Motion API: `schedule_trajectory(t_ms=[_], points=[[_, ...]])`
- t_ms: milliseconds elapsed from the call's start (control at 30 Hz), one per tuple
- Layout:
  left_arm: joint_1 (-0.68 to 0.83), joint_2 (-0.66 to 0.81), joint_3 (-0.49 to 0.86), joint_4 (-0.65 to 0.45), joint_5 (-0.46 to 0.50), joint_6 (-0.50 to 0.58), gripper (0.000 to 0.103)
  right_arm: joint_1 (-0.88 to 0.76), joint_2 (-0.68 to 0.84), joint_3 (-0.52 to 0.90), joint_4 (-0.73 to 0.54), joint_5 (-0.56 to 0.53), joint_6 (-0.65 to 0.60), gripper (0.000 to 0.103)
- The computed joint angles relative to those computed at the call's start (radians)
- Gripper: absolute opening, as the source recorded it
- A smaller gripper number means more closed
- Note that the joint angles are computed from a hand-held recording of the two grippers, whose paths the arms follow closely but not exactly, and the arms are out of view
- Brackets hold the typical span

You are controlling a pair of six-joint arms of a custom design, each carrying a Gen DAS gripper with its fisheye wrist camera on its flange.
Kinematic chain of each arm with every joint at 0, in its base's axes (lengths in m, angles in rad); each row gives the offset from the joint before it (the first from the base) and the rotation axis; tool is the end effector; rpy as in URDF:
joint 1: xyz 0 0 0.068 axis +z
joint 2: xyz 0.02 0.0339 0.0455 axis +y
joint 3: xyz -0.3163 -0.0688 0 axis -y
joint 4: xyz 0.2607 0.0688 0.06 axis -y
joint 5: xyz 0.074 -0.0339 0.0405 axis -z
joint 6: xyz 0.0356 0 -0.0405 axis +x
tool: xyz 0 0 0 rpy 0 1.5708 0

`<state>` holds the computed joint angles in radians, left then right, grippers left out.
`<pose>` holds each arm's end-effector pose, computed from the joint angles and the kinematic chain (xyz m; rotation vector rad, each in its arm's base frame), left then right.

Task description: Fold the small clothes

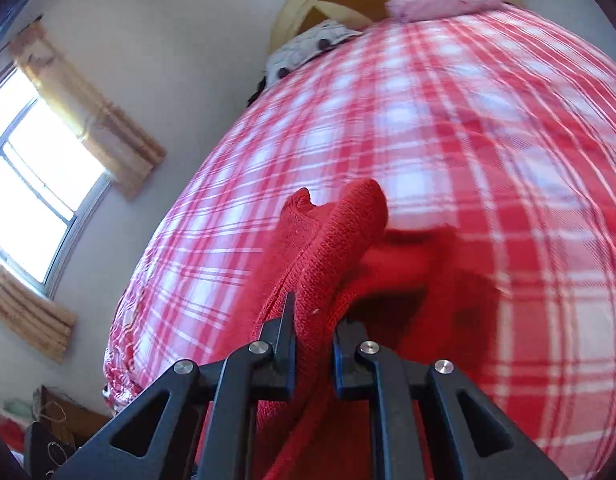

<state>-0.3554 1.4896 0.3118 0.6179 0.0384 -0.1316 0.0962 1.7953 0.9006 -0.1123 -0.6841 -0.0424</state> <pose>0.2268 -0.0856 0.1527 0.2625 2.1318 -0.3266 0.3508 0.0565 0.1702 -0.4233 2.4361 0.8945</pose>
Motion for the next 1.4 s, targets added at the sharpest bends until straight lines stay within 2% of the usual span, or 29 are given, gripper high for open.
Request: schedule_trajectory(t_ms=[200, 300, 333, 367, 433, 500, 567, 633, 700, 767, 800, 867, 900, 1000, 1067, 1200, 1333, 1400], points=[[-0.074, 0.159, 0.076, 0.007, -0.066, -0.010, 0.013, -0.105, 0.114, 0.020, 0.018, -0.046, -0.060, 0.013], [-0.104, 0.183, 0.073, 0.012, -0.104, -0.009, 0.018, -0.119, 0.188, 0.031, 0.057, -0.043, -0.062, 0.013], [-0.110, 0.168, 0.058, 0.015, -0.110, -0.005, 0.025, -0.131, 0.205, 0.031, 0.067, -0.064, -0.059, 0.013], [-0.107, 0.152, 0.051, 0.004, -0.102, 0.004, 0.029, -0.146, 0.222, 0.026, 0.094, -0.087, -0.035, 0.018], [-0.120, 0.097, 0.036, -0.047, -0.089, 0.014, 0.049, -0.165, 0.227, 0.005, 0.135, -0.107, 0.000, 0.029], [-0.097, 0.026, 0.012, -0.087, -0.042, 0.053, 0.058, -0.187, 0.218, -0.003, 0.130, -0.134, 0.010, 0.030], [-0.084, -0.115, -0.048, -0.136, -0.004, 0.091, 0.070, -0.224, 0.175, -0.035, 0.134, -0.151, 0.032, 0.030], [-0.024, -0.278, -0.110, -0.191, 0.047, 0.129, 0.087, -0.270, 0.087, -0.120, 0.213, -0.141, 0.051, 0.030], [0.098, -0.441, -0.148, -0.296, 0.143, 0.167, 0.089, -0.303, -0.031, -0.235, 0.288, -0.107, 0.033, 0.030], [0.307, -0.548, -0.158, -0.415, 0.282, 0.229, 0.089, -0.306, -0.136, -0.334, 0.321, -0.113, -0.018, 0.030], [0.392, -0.546, -0.159, -0.429, 0.320, 0.255, 0.089, -0.303, -0.176, -0.369, 0.320, -0.116, -0.041, 0.030], [0.545, -0.534, -0.165, -0.464, 0.334, 0.296, 0.089, -0.273, -0.298, -0.481, 0.340, -0.122, -0.078, 0.030], [0.638, -0.476, -0.150, -0.476, 0.389, 0.357, 0.089, -0.261, -0.324, -0.519, 0.369, -0.127, -0.067, 0.030], [0.783, -0.371, -0.131, -0.462, 0.394, 0.366, 0.089, -0.163, -0.378, -0.634, 0.465, -0.165, -0.017, 0.030], [0.854, -0.356, -0.124, -0.474, 0.415, 0.377, 0.089, -0.020, -0.351, -0.708, 0.616, -0.118, 0.050, 0.030], [0.913, -0.410, -0.107, -0.527, 0.402, 0.389, 0.089, 0.258, -0.153, -0.725, 0.867, 0.106, 0.141, 0.030], [1.013, -0.422, -0.091, -0.558, 0.465, 0.428, 0.089, 0.401, -0.035, -0.673, 0.985, 0.285, 0.212, 0.030], [1.031, -0.374, -0.078, -0.528, 0.468, 0.431, 0.089, 0.428, 0.039, -0.628, 1.021, 0.266, 0.264, 0.033]])
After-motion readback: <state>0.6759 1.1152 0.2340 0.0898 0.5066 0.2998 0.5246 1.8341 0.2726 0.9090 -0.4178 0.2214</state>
